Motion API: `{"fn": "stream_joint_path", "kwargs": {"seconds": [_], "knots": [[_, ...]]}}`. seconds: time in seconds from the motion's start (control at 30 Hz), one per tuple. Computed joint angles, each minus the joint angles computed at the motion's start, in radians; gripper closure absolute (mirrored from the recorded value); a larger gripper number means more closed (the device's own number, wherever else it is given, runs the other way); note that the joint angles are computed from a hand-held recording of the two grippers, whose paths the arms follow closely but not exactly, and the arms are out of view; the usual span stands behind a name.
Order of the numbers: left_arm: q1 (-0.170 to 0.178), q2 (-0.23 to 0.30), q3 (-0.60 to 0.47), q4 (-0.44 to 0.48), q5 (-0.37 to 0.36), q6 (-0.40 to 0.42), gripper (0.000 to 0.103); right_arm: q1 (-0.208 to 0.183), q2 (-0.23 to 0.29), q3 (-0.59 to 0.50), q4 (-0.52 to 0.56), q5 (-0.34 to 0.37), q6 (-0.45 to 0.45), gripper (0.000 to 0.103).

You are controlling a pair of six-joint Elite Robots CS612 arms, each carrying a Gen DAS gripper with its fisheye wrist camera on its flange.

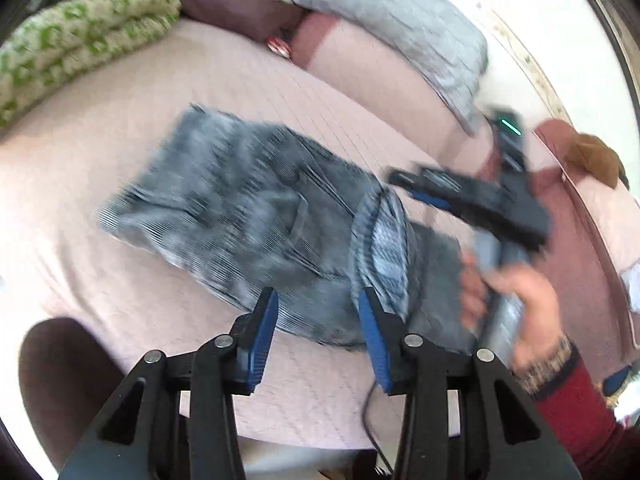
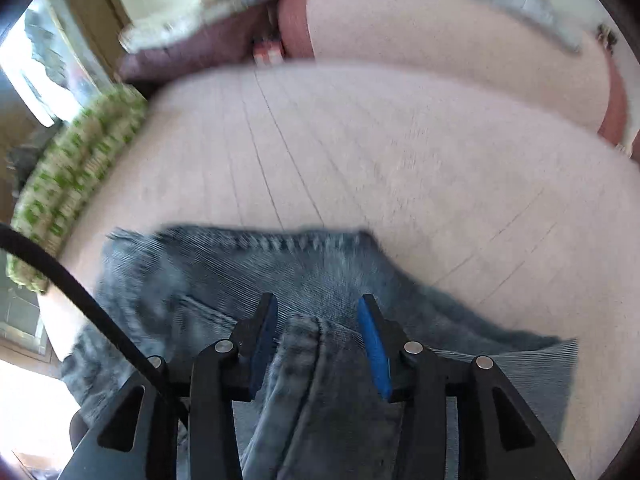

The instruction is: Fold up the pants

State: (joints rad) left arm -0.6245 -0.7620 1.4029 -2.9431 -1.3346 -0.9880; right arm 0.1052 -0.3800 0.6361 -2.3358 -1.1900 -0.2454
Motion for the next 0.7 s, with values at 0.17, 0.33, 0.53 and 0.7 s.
{"fn": "stream_joint_path", "kwargs": {"seconds": [0.17,0.33,0.53,0.7], "knots": [[0.0,-0.011,-0.006,0.041,0.098,-0.017,0.054,-0.035,-0.141,0.279,-0.171,0.065,0.017,0.046],[0.014,0.0,-0.021,0.043,0.076,-0.064,0.053,-0.032,-0.171,0.376,-0.094,0.02,-0.029,0.046],[-0.003,-0.019,-0.009,0.052,0.11,-0.089,0.053,-0.02,-0.154,0.351,-0.058,-0.031,-0.048,0.044],[-0.021,-0.042,0.016,0.047,0.158,-0.095,0.052,-0.041,-0.193,0.4,-0.139,0.037,-0.021,0.044]]}}
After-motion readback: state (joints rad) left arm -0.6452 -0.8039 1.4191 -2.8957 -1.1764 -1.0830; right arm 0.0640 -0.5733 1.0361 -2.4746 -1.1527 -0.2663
